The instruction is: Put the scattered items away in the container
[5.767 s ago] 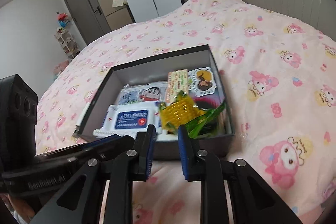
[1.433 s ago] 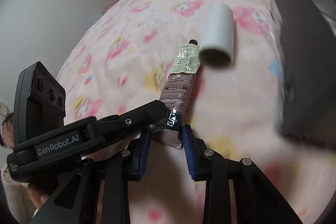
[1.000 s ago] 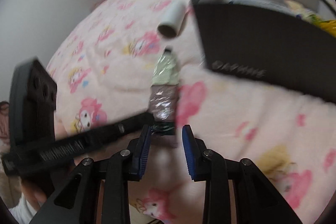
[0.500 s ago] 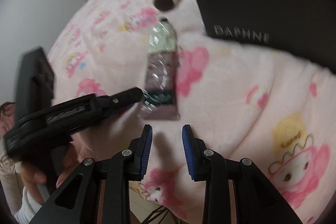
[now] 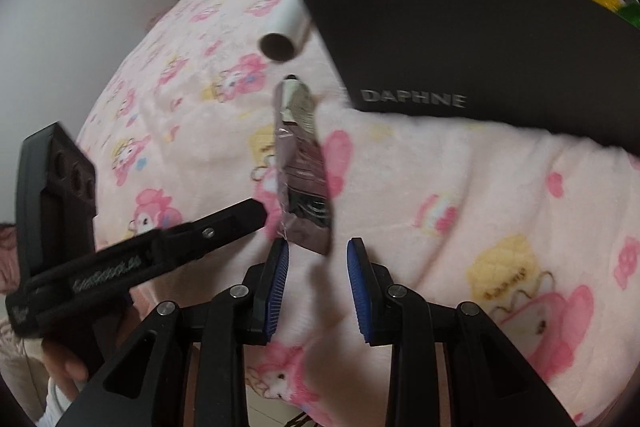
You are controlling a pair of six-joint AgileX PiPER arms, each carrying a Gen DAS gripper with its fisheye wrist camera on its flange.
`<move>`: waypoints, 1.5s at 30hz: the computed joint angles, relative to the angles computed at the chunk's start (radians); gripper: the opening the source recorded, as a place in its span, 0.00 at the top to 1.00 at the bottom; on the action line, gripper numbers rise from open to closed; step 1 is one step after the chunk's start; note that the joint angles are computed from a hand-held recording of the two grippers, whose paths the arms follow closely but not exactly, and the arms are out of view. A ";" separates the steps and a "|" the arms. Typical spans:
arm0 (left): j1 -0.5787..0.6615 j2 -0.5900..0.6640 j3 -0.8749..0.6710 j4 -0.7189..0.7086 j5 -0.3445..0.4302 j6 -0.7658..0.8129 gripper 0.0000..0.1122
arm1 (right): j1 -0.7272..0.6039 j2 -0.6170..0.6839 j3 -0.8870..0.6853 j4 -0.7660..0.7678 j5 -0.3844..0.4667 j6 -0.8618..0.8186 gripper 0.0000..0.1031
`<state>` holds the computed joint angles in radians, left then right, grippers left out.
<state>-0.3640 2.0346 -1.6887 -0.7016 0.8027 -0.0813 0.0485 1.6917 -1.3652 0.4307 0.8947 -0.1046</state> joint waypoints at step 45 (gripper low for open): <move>0.000 0.043 -0.045 -0.059 -0.002 0.056 0.77 | -0.040 0.025 -0.064 0.036 0.121 -0.124 0.63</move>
